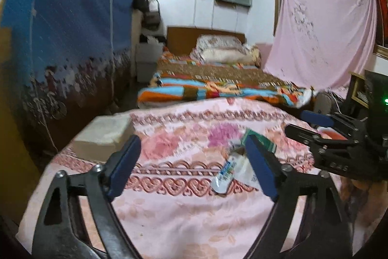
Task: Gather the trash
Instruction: 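Grasp the white medicine sachet with the left tool while the right tool grasps the green packet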
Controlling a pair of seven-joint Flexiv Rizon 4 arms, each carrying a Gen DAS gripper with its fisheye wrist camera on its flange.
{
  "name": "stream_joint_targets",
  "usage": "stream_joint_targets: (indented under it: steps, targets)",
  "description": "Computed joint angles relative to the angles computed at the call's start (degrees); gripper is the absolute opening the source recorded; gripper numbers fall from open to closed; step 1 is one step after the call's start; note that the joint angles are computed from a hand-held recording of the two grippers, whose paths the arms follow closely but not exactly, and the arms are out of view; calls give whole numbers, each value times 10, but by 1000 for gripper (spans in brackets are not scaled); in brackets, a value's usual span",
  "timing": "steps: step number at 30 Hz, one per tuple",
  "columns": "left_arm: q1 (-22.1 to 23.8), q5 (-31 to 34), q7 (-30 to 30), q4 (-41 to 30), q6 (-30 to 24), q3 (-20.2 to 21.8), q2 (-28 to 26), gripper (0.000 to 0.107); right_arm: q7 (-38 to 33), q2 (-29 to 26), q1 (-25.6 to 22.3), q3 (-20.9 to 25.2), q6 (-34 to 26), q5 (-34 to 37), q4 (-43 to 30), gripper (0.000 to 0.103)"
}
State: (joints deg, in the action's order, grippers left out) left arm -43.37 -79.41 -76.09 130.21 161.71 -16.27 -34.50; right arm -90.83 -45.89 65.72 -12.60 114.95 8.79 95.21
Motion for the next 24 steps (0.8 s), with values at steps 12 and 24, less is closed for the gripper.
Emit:
stream_joint_targets:
  steps: [12, 24]
  targets:
    - [28, 76, -27, 28, -171, 18, 34, 34, 54, -1, -44, 36, -102, -133, -14, 46]
    - [12, 63, 8, 12, -292, 52, 46, 33, 133, -5, -53, 26, -154, -226, -20, 45]
